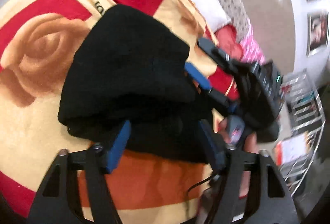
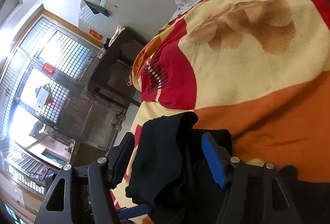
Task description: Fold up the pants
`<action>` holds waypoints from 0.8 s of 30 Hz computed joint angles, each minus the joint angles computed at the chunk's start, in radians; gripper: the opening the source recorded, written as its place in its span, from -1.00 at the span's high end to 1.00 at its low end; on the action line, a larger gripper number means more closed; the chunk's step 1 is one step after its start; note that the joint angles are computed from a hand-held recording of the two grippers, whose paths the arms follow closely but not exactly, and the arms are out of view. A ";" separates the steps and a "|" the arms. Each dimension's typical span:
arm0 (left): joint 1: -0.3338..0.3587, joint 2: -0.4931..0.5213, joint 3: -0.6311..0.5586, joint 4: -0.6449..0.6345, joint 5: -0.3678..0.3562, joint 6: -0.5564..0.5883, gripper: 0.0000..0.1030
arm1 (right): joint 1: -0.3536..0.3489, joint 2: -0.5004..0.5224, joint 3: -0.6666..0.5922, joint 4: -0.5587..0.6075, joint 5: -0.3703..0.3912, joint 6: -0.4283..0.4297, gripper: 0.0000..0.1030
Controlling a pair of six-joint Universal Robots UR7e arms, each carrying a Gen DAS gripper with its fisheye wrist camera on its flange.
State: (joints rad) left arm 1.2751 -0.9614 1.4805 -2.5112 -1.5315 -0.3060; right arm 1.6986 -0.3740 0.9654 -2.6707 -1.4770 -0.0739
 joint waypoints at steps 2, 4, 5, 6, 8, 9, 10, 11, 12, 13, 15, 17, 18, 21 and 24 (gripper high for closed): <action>0.013 0.009 -0.012 -0.010 -0.040 -0.049 -0.56 | -0.004 0.004 -0.007 0.001 0.009 0.005 -0.30; 0.022 0.020 -0.033 -0.004 -0.066 -0.081 -0.56 | -0.006 0.013 -0.022 0.011 0.016 0.010 -0.31; 0.026 0.023 -0.037 -0.006 -0.081 -0.097 -0.57 | -0.008 0.014 -0.025 0.014 0.017 0.009 -0.31; 0.032 0.030 -0.048 -0.004 -0.104 -0.118 -0.61 | -0.009 0.020 -0.033 0.021 0.016 0.011 -0.31; 0.040 0.042 -0.068 -0.004 -0.135 -0.145 -0.69 | -0.010 0.027 -0.044 0.024 0.019 0.021 -0.31; 0.042 0.047 -0.074 -0.004 -0.132 -0.162 -0.69 | -0.011 0.028 -0.046 0.024 0.025 0.029 -0.31; 0.044 0.049 -0.077 -0.005 -0.132 -0.177 -0.69 | -0.013 0.030 -0.047 0.025 0.031 0.035 -0.31; 0.050 0.052 -0.077 -0.013 -0.144 -0.197 -0.69 | -0.015 0.029 -0.047 0.025 0.036 0.041 -0.31; 0.055 0.051 -0.071 -0.026 -0.156 -0.210 -0.69 | -0.016 0.031 -0.051 0.027 0.039 0.047 -0.31; 0.061 0.048 -0.064 -0.048 -0.171 -0.226 -0.69 | -0.017 0.033 -0.056 0.031 0.042 0.051 -0.31; 0.066 0.045 -0.054 -0.092 -0.173 -0.249 -0.69 | -0.016 0.038 -0.069 0.045 0.038 0.048 -0.31; 0.064 0.051 -0.063 -0.095 -0.168 -0.253 -0.69 | -0.010 0.054 -0.098 0.068 0.015 0.043 -0.31; 0.063 0.051 -0.065 -0.086 -0.164 -0.250 -0.69 | -0.007 0.065 -0.115 0.079 -0.002 0.039 -0.31; 0.071 0.055 -0.073 -0.069 -0.181 -0.253 -0.68 | 0.004 0.091 -0.151 0.093 -0.047 -0.003 0.27; 0.074 0.052 -0.091 -0.014 -0.157 -0.230 -0.11 | 0.013 0.086 -0.123 0.041 -0.065 -0.035 0.71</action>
State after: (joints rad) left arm 1.3495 -0.9097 1.3897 -2.5252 -1.6882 -0.5364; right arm 1.7113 -0.2882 0.8425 -2.6299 -1.5418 -0.1088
